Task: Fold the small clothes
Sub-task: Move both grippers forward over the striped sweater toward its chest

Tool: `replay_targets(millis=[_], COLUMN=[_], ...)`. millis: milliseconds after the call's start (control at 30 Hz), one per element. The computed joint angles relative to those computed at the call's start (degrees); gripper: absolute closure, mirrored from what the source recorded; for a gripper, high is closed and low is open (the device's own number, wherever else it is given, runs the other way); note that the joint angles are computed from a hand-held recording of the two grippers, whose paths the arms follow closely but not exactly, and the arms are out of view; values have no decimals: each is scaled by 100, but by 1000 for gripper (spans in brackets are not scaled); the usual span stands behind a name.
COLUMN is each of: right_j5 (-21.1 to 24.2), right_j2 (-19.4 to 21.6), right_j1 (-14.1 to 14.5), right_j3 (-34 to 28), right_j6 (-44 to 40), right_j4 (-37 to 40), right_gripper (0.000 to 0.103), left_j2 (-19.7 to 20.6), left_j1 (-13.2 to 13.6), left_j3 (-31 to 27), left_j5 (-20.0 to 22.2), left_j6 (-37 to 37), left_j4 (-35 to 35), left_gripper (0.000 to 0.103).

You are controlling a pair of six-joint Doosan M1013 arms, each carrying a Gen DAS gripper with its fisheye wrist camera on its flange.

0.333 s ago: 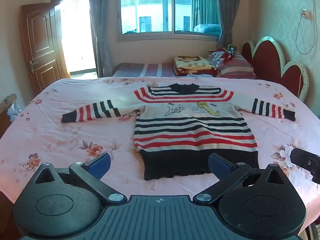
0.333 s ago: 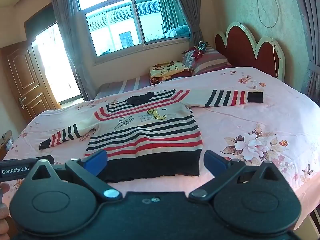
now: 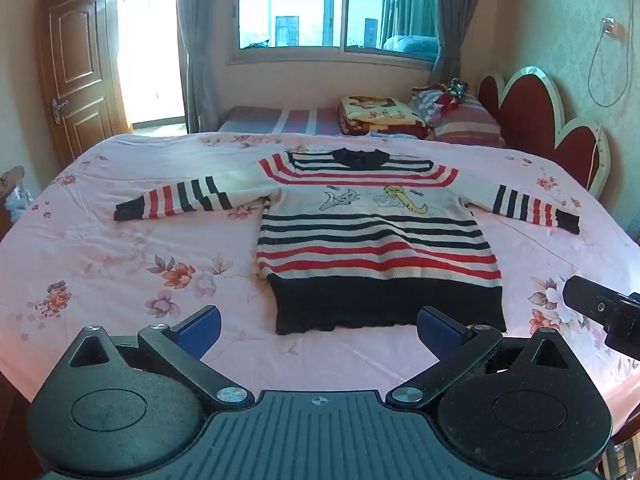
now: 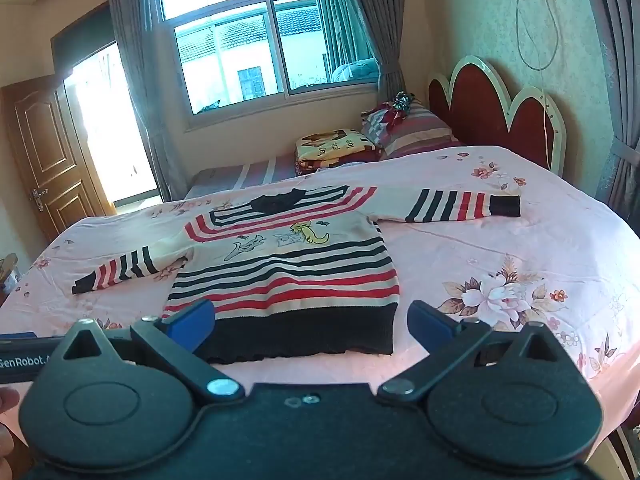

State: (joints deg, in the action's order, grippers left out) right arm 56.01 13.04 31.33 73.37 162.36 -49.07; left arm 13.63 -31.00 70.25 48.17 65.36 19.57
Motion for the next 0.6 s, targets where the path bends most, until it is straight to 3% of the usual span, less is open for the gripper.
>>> replay_targets(millis=[67, 600], right_j5=[-85, -25], right_j2=[-22, -59], right_j1=[-26, -118], right_j3=[17, 42], right_j6=[-76, -141], right_j4=[58, 153], right_gripper=[1, 1], left_j2=[-21, 100], left_j1=[-45, -44], left_j3=[50, -102], left_j5=[-46, 97], left_j6=[-50, 106], left_j4=[212, -1], left_gripper=[0, 0])
